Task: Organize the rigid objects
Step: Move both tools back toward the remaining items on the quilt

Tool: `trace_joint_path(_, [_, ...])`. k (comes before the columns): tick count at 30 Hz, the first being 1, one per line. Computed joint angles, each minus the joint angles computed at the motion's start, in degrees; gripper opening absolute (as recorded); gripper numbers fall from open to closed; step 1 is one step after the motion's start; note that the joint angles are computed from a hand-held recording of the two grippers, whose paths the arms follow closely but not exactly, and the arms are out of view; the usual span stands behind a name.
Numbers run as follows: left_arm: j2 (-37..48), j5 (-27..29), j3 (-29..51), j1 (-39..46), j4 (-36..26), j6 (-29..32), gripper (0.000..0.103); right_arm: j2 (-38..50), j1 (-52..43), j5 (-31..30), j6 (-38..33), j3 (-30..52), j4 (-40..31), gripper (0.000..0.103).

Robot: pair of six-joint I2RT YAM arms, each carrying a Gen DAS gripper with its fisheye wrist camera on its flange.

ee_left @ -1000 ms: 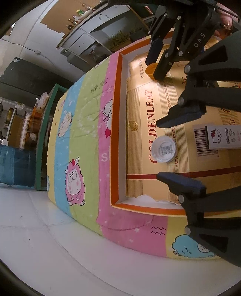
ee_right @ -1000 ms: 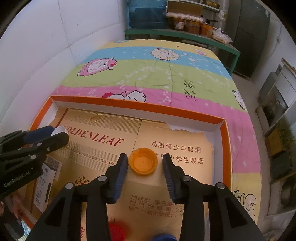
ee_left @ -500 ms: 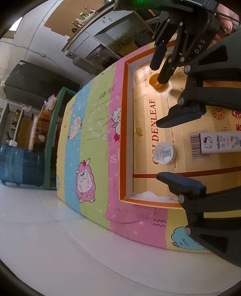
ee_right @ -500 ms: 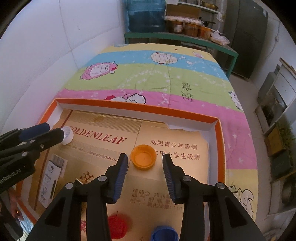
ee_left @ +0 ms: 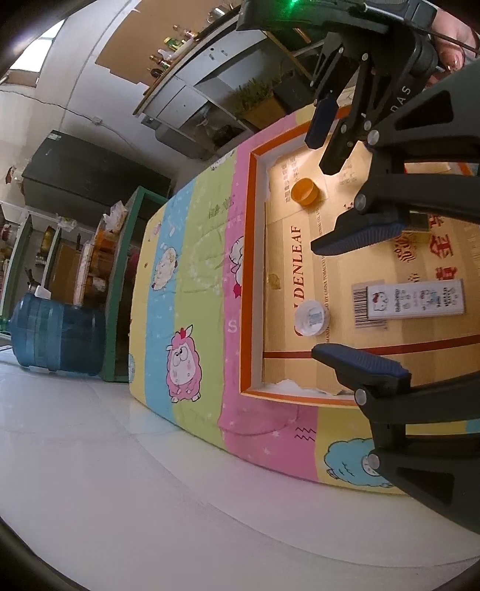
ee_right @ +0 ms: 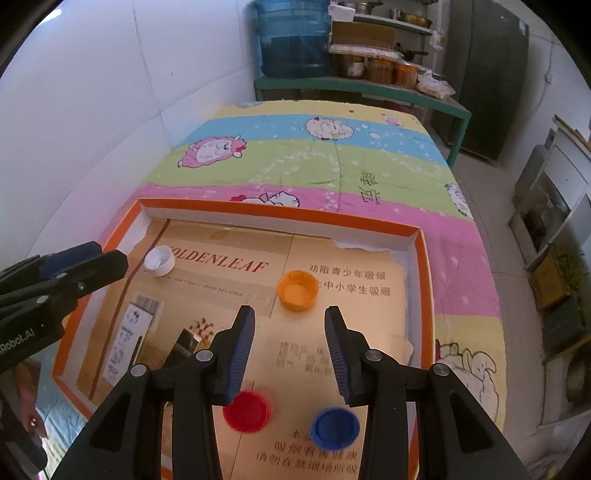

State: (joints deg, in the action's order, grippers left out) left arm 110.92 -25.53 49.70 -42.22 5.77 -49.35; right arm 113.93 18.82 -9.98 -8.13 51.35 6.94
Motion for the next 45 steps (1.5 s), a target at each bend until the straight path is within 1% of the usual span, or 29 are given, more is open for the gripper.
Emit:
trace_joint_path(8, [-3.38, -3.59, -2.45, -3.59, -1.56, -2.34, 0.050, -4.59, -0.61, -0.48, 0.40, -5.52, 1.86, 0.040])
trace_joint_path(16, [-7.35, -10.64, -3.65, -9.76, -6.98, -6.58, 0.049, -11.44, -0.97, -1.32, 1.09, -12.47, 3.70, 0.040])
trace_joint_path(20, [-8.74, -12.48, -5.05, -12.42, -8.03, -8.99, 0.050, -16.35, -0.57, -1.29, 1.95, -17.18, 5.00, 0.040])
trace_joint_path(26, [-10.26, -13.66, -7.21, -16.30, -9.60, -14.11, 0.050, -24.33, -0.17, -1.74, 3.56, -24.13, 5.78, 0.040])
trace_joint_path(31, [-11.20, -15.67, -7.79, -20.04, -12.46, -18.86, 0.050, -30.44, 0.68, -1.28, 4.63, -28.89, 5.52, 0.040])
trace_joint_path(36, [-11.69, -18.08, -7.54, -23.98, -16.04, -23.32, 0.050, -36.89, 1.63, -0.29, 5.63, -34.22, 5.35, 0.040])
trace_joint_path(38, [-11.16, -19.55, -6.74, -26.05, -18.63, -25.69, 0.050, -40.04, 2.41, 0.03, 6.47, -36.56, 4.87, 0.040])
trace_joint_path(41, [-10.63, -21.15, -6.30, -28.39, -20.89, -28.85, 0.050, -45.54, 4.11, 1.49, 7.92, -40.23, 3.80, 0.040])
trace_joint_path(45, [-10.05, -22.35, -6.59, -31.35, -22.80, -33.16, 0.050, -52.21, 8.51, 4.61, 12.00, -45.08, 1.70, 0.040])
